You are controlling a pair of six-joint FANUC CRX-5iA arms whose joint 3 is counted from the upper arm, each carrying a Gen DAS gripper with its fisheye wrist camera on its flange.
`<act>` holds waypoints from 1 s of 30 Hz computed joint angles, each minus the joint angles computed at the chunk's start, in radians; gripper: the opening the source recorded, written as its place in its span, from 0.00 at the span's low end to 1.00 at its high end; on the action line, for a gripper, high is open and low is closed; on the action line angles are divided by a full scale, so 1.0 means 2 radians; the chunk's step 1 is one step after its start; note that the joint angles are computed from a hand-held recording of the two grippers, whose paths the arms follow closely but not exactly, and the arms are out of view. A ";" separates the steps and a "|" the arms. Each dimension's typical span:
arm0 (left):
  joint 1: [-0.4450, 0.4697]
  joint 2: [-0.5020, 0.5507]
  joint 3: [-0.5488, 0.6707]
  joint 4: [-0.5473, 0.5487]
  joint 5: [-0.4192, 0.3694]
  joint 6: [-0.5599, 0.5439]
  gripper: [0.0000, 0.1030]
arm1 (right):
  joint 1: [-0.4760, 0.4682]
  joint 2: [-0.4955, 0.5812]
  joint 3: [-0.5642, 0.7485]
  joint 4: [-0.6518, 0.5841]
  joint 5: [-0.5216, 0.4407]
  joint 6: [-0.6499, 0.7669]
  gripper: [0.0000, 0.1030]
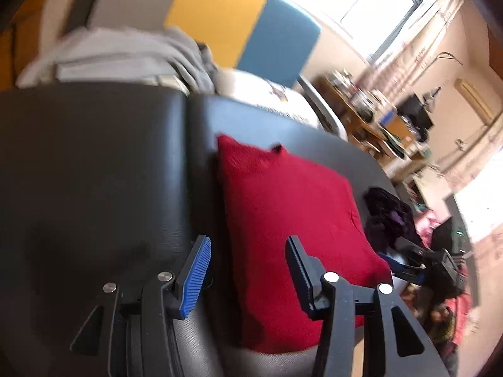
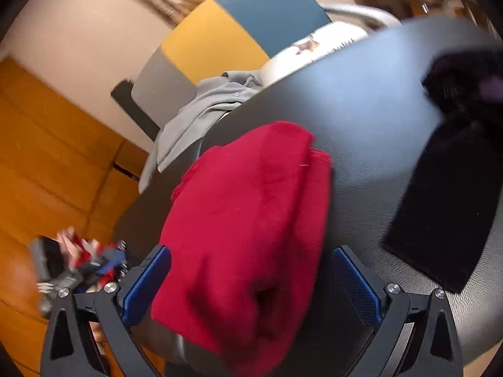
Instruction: Fold clothes
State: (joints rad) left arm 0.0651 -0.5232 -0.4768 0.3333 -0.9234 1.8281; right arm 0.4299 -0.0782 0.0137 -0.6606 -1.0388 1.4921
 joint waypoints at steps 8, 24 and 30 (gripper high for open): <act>0.037 0.063 -0.069 0.178 0.039 -0.189 0.51 | -0.041 0.095 0.062 -0.070 -0.056 0.036 1.00; 0.046 0.180 -0.076 0.387 0.006 -0.398 0.57 | -0.063 0.153 0.103 -0.177 -0.121 0.099 1.00; 0.009 0.166 -0.114 0.445 0.051 -0.412 0.45 | 0.000 0.115 0.075 -0.055 -0.058 0.102 0.76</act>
State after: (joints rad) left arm 0.0830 -0.1910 -0.7057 1.2243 -0.8208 1.0035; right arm 0.4309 0.1518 0.1647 -0.7708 -1.1556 1.6964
